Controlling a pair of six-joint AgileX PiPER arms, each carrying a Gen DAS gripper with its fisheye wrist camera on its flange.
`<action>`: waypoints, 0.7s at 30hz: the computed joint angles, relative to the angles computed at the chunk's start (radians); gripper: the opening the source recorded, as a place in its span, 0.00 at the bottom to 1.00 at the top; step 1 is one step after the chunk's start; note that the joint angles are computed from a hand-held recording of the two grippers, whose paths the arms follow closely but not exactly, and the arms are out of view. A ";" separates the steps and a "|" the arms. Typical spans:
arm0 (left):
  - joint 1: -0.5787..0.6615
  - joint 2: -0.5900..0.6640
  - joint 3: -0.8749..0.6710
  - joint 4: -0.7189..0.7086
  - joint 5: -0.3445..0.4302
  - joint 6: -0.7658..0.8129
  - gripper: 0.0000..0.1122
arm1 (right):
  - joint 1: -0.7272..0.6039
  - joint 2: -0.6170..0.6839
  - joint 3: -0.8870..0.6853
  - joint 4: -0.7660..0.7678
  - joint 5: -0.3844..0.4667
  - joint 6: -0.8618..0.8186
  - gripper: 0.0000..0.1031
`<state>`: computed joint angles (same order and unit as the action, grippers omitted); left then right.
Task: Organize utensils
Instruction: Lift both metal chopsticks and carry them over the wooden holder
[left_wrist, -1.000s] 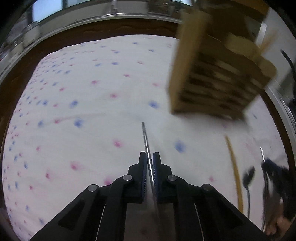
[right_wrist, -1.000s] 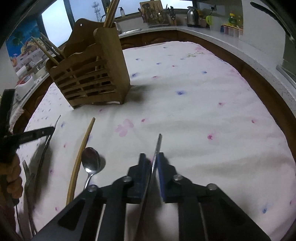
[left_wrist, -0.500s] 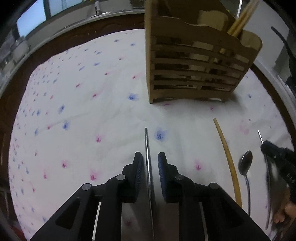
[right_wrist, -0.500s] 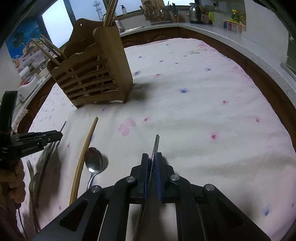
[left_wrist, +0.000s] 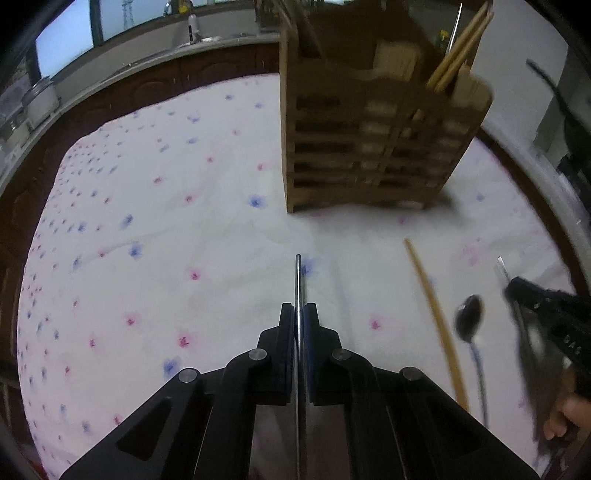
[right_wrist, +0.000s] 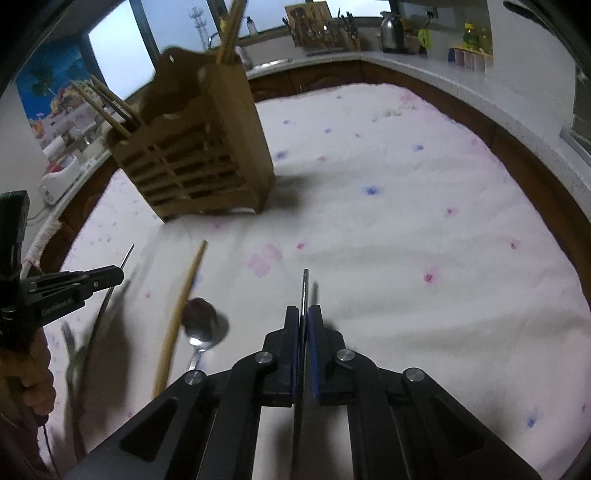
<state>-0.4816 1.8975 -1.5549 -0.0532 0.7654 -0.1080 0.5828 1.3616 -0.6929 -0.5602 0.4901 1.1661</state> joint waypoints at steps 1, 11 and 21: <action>0.009 -0.023 0.019 -0.018 -0.010 0.011 0.03 | 0.008 -0.013 -0.004 -0.004 0.010 0.004 0.05; 0.080 -0.337 0.243 -0.209 -0.110 0.106 0.03 | 0.161 -0.176 -0.059 -0.082 0.154 0.099 0.05; 0.102 -0.622 0.464 -0.289 -0.121 0.117 0.03 | 0.404 -0.314 -0.091 -0.252 0.370 0.312 0.05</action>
